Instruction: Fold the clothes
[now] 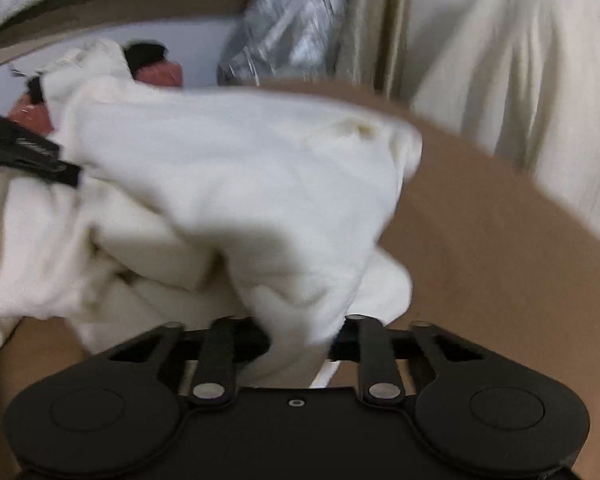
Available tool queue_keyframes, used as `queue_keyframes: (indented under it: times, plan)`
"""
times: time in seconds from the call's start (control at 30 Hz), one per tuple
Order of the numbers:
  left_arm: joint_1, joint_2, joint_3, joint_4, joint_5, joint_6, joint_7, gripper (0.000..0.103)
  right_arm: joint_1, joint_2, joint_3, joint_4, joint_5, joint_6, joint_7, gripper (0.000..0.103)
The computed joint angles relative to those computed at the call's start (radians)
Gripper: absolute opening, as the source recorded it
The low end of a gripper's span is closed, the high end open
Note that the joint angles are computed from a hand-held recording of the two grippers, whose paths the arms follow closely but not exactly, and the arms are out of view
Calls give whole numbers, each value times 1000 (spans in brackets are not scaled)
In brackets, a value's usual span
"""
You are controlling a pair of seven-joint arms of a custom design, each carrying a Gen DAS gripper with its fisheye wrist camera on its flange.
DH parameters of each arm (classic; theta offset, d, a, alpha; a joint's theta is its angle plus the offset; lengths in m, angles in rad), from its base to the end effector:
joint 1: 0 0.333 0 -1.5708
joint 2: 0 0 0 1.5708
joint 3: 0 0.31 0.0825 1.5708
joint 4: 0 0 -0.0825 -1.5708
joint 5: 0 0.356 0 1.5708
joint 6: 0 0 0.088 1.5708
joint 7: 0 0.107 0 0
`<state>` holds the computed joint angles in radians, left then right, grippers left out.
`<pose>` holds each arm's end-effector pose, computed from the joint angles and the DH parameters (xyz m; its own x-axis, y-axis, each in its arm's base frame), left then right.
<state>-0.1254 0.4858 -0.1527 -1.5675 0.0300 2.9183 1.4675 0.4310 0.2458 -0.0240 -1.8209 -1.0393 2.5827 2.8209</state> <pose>0.6874 -0.1746 0.4772 -0.2044 -0.9711 0.1230 -0.6540 0.0420 -0.7553 0.5747 0.2658 0.4593 -0.1277 -0.9839 0.1247 -0.6491 -0.0122 -0.7606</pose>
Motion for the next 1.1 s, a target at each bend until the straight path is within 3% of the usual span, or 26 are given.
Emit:
queue_keyframes:
  times: [0.13, 0.27, 0.3, 0.37, 0.43, 0.53, 0.6, 0.67, 0.8, 0.9, 1.03, 1.1]
  plan:
    - [90, -76, -134, -89, -92, 69, 134, 24, 33, -141, 14, -114, -196, -114, 171, 15]
    - [220, -142, -329, -170, -264, 105, 362, 24, 0, -286, 66, -253, -283, -197, 275, 15]
    - [213, -158, -335, -181, -280, 102, 381, 24, -13, -318, 77, -286, -295, -210, 302, 15]
    - [160, -188, -300, -199, -282, 95, 370, 24, -43, -385, 98, -356, -315, -220, 370, 15]
    - [47, -224, -201, -222, -219, 105, 294, 24, -75, -451, 114, -421, -326, -220, 434, 15]
    - [-138, -256, -29, -226, -14, 106, 110, 24, -121, -514, 136, -479, -327, -212, 496, 14]
    - [-227, -268, 50, -213, 139, 94, -26, 24, -147, -562, 157, -509, -321, -222, 511, 6]
    - [-245, -273, 52, -192, 206, 80, -89, 24, -176, -614, 184, -526, -337, -254, 500, 1]
    - [-278, -287, 62, -159, 358, 39, -221, 23, -215, -761, 91, -592, -284, -33, 372, 1]
    - [-250, -313, 18, -152, 355, 0, -242, 21, -213, -797, 41, -611, -163, 32, 216, 6]
    - [-221, -360, -22, -154, 336, -58, -261, 16, -123, -810, -65, -597, 91, 64, -151, 9]
    - [-224, -383, -15, -164, 398, -56, -353, 12, -30, -805, -147, -546, 279, 12, -383, 13]
